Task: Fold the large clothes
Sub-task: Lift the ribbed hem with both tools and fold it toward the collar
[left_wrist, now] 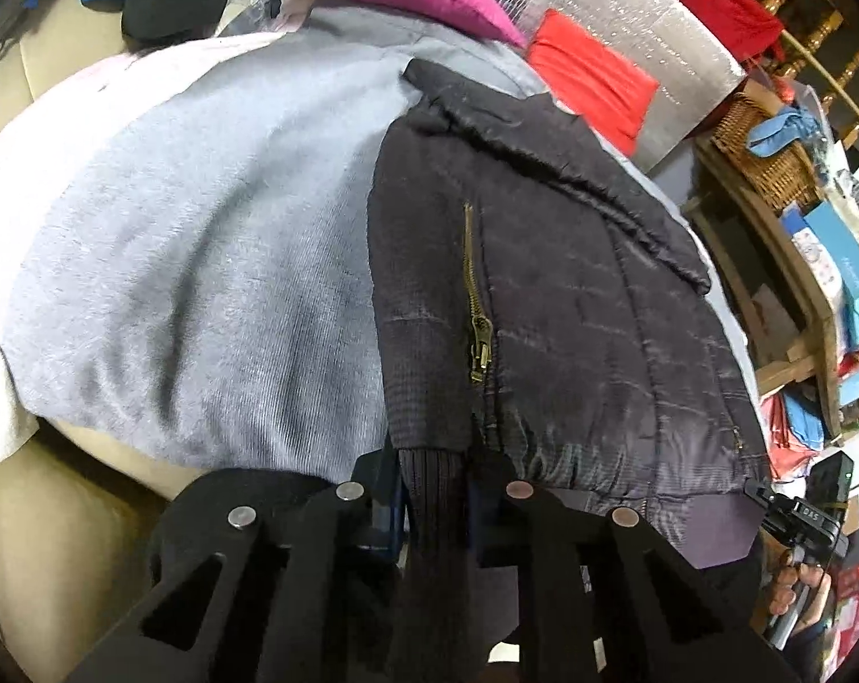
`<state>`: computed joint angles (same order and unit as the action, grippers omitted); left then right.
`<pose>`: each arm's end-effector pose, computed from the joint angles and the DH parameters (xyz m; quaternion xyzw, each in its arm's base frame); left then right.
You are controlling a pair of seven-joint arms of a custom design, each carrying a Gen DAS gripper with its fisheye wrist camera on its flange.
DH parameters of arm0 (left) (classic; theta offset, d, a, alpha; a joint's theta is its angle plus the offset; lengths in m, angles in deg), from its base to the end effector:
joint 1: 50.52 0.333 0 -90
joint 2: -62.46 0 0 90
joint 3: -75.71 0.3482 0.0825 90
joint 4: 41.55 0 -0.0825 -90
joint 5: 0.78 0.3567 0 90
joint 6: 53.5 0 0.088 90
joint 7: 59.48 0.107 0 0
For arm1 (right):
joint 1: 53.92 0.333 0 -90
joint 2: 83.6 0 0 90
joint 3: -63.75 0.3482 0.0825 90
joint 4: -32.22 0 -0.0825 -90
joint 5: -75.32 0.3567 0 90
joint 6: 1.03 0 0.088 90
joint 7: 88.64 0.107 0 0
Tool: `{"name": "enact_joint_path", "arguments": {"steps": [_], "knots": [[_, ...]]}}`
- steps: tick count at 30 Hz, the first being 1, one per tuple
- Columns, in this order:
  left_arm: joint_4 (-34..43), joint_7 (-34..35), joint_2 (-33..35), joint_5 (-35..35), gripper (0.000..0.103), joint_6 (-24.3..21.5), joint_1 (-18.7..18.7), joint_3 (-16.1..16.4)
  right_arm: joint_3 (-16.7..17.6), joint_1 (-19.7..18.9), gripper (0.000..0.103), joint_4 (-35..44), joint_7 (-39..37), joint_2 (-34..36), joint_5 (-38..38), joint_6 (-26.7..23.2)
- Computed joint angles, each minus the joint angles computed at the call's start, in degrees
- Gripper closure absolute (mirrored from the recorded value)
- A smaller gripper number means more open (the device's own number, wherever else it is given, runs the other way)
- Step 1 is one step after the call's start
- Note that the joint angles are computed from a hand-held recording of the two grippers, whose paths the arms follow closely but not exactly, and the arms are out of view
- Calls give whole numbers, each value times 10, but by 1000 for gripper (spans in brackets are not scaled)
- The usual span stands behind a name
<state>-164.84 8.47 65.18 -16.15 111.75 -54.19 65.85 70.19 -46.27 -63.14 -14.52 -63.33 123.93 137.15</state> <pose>0.5586 -0.1171 0.5053 -0.7799 0.5242 -0.3321 0.0816 0.6593 0.1588 0.4893 -0.6406 0.6626 0.1149 0.3706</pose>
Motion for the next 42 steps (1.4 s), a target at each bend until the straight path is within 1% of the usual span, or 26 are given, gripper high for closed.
{"name": "enact_joint_path", "arguments": {"steps": [3, 6, 8, 10, 14, 20, 25, 32, 36, 42], "knots": [[-27, 29, -26, -42, 86, 4, -2, -2, 3, -6, 84, -22, -14, -15, 22, -2], [-20, 32, -27, -52, 86, -1, -7, 7, 3, -11, 84, -41, -31, -29, 48, -9], [-23, 48, -33, -73, 86, 2, -10, 10, 3, -13, 84, -50, -44, -37, 67, -14], [-24, 51, -39, -77, 86, 5, -12, 15, 2, -15, 84, -53, -59, -43, 86, -21], [-3, 37, -31, -54, 86, 10, -11, 17, 0, -15, 84, -55, -97, -52, 123, -20], [2, 30, -26, -49, 87, 19, -8, 14, -3, -10, 84, -44, -122, -51, 138, -21], [2, 32, -34, -44, 87, 39, -11, 16, -2, -10, 84, -25, -150, -51, 151, -22], [11, 38, -39, -43, 87, 71, -15, 22, 1, -11, 85, -7, -183, -54, 185, -7], [2, 31, -44, -36, 87, 70, -16, 23, -1, -13, 85, -13, -194, -58, 198, -5], [-17, 31, -56, -49, 87, 71, -25, 29, -3, -11, 85, -30, -202, -66, 213, -4]]}}
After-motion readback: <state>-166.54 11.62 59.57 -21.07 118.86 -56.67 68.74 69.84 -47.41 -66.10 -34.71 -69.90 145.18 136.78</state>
